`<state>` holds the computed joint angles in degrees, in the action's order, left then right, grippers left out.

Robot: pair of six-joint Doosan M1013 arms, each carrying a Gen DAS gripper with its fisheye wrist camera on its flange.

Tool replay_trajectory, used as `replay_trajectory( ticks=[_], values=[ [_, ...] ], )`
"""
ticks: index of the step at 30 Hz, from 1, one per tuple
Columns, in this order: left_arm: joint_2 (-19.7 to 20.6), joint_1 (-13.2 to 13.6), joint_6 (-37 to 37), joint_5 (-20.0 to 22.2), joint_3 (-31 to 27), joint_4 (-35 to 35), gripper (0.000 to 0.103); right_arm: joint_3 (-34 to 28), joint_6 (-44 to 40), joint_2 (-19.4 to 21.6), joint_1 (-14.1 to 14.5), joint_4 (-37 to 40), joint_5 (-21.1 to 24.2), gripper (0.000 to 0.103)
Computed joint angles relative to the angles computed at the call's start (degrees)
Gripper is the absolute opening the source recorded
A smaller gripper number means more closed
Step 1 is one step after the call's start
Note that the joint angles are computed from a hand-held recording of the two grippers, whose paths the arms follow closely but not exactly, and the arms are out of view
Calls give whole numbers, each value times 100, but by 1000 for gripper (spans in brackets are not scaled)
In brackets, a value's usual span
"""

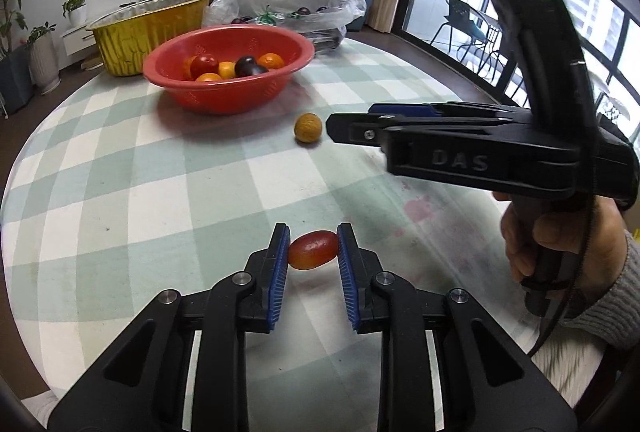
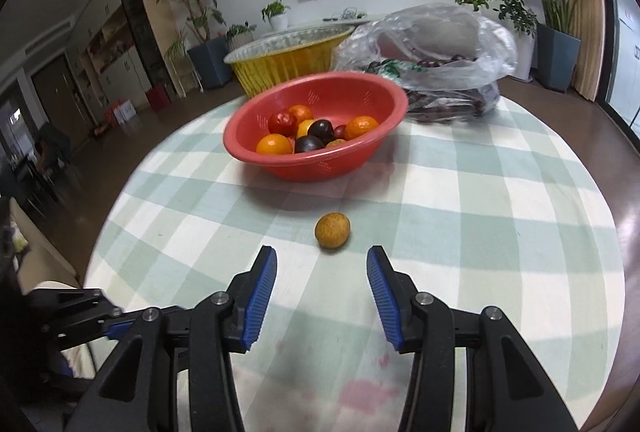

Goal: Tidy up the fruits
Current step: 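Grasp the yellow-brown fruit with the right tool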

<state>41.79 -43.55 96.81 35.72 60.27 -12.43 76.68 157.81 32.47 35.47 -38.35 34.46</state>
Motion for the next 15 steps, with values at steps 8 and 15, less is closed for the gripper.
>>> replay_trajectory(
  ticks=[8,15],
  values=[
    [31,87,-103,-77,-33,-95,22,-512,-792,356,-178,726,402,49],
    [55,136,-234,-66,-49,-132,22,-713,-1103,507,-152,783,715,33]
  ],
)
